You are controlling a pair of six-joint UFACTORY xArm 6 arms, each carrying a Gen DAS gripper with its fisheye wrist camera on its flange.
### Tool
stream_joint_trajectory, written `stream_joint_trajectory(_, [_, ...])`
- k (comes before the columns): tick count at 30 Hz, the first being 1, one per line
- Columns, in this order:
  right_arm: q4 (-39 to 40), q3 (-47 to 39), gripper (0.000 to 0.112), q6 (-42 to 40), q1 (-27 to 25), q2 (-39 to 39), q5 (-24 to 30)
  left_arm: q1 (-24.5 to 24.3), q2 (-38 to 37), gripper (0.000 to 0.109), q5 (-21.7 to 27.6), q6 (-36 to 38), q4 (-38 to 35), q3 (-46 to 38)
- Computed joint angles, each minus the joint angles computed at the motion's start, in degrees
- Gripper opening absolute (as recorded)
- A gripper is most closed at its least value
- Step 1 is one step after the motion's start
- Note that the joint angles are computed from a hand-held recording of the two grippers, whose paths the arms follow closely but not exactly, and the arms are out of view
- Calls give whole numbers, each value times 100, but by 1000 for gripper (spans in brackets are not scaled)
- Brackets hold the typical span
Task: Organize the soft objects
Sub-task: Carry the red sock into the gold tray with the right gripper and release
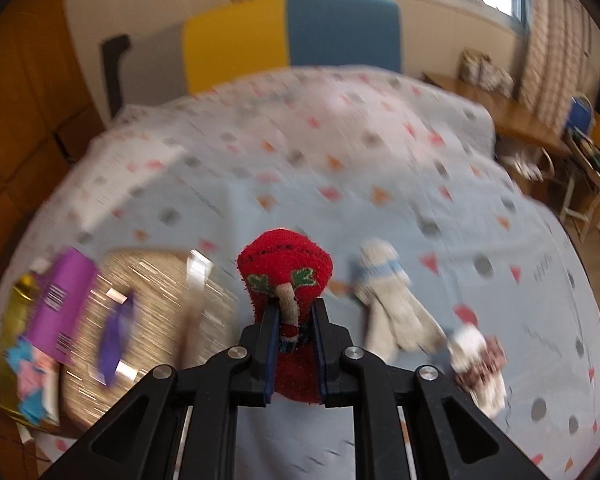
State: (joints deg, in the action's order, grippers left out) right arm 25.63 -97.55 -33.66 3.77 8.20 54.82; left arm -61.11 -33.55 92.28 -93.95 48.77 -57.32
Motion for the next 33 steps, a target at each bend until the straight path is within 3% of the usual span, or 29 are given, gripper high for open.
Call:
stream_joint_trajectory(9, [1190, 155, 13, -1040, 1093, -720, 595, -67, -207, 79, 192, -129, 27, 149])
stream_joint_trajectory(12, [1108, 464, 13, -1147, 1653, -932, 746, -171, -298, 79, 411, -217, 75, 188])
stream_joint_trajectory(19, [368, 1143, 13, -811, 2812, -845, 441, -314, -537, 79, 711, -381, 93, 336])
stream_joint_trajectory(24, [-242, 1301, 14, -511, 3230, -446, 303, -359, -665, 79, 826, -453, 100, 427])
stream_joint_trajectory(28, [-551, 1633, 18, -295, 3379, -506, -97, -367, -729, 79, 853, -499, 80, 485])
stream_joint_trajectory(33, [-461, 1725, 37, -330, 3338, -614, -196, -372, -739, 79, 886, -542, 96, 495])
